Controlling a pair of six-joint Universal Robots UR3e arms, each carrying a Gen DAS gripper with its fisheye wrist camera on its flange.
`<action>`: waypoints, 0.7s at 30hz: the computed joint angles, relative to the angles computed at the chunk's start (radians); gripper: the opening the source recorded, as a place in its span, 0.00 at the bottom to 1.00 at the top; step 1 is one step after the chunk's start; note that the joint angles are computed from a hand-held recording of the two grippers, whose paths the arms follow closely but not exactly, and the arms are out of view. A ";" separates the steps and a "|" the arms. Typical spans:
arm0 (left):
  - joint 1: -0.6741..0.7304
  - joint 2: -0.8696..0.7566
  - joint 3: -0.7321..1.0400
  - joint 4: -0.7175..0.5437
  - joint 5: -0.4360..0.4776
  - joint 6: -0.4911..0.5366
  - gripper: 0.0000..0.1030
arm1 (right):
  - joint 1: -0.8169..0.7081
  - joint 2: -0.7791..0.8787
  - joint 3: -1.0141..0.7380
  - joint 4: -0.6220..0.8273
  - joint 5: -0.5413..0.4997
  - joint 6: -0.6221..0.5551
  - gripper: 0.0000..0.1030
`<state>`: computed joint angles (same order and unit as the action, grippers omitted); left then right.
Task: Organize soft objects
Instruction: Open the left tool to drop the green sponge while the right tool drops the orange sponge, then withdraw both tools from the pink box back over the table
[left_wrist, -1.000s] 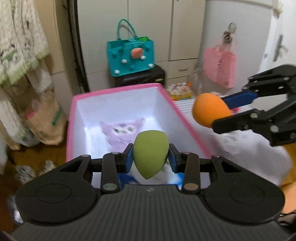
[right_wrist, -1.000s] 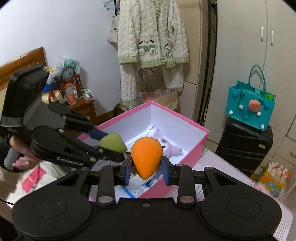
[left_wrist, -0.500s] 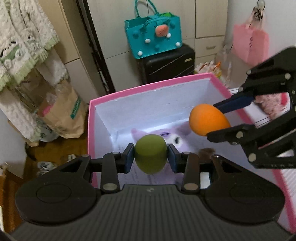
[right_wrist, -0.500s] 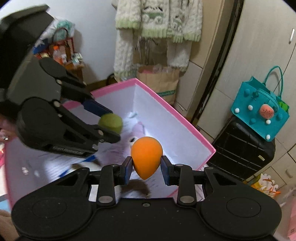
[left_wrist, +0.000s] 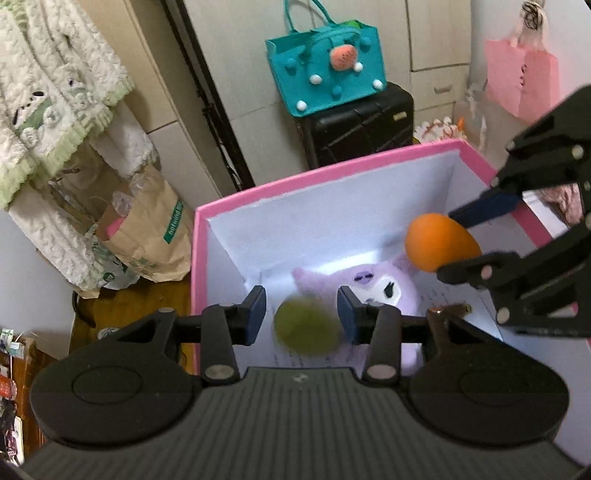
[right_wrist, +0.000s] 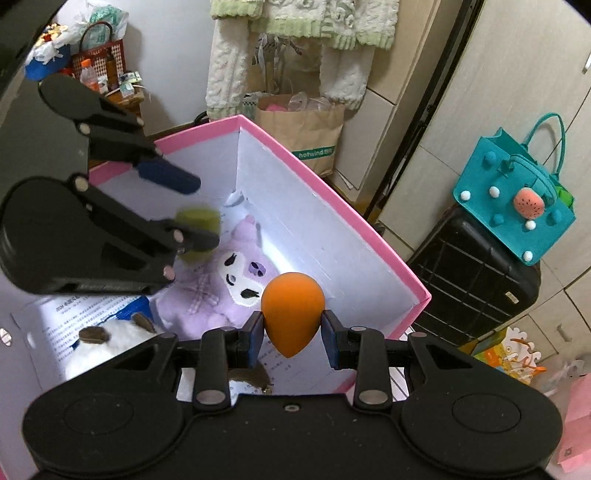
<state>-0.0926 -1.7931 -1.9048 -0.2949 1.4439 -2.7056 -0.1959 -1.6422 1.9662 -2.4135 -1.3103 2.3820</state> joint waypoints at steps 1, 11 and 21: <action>0.001 0.002 -0.008 0.018 0.000 -0.003 0.44 | 0.007 0.002 0.005 -0.015 -0.013 0.007 0.37; 0.117 0.192 -0.121 -0.078 -0.153 -0.002 0.60 | -0.064 -0.075 0.042 0.015 0.075 0.085 0.38; 0.227 0.453 -0.226 -0.299 -0.265 0.105 0.71 | -0.143 -0.202 0.108 0.076 0.171 0.112 0.55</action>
<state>0.1349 -1.3403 -2.1304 -0.5939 1.1790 -2.6004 -0.3388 -1.8439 2.0741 -2.3377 -1.1397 2.4939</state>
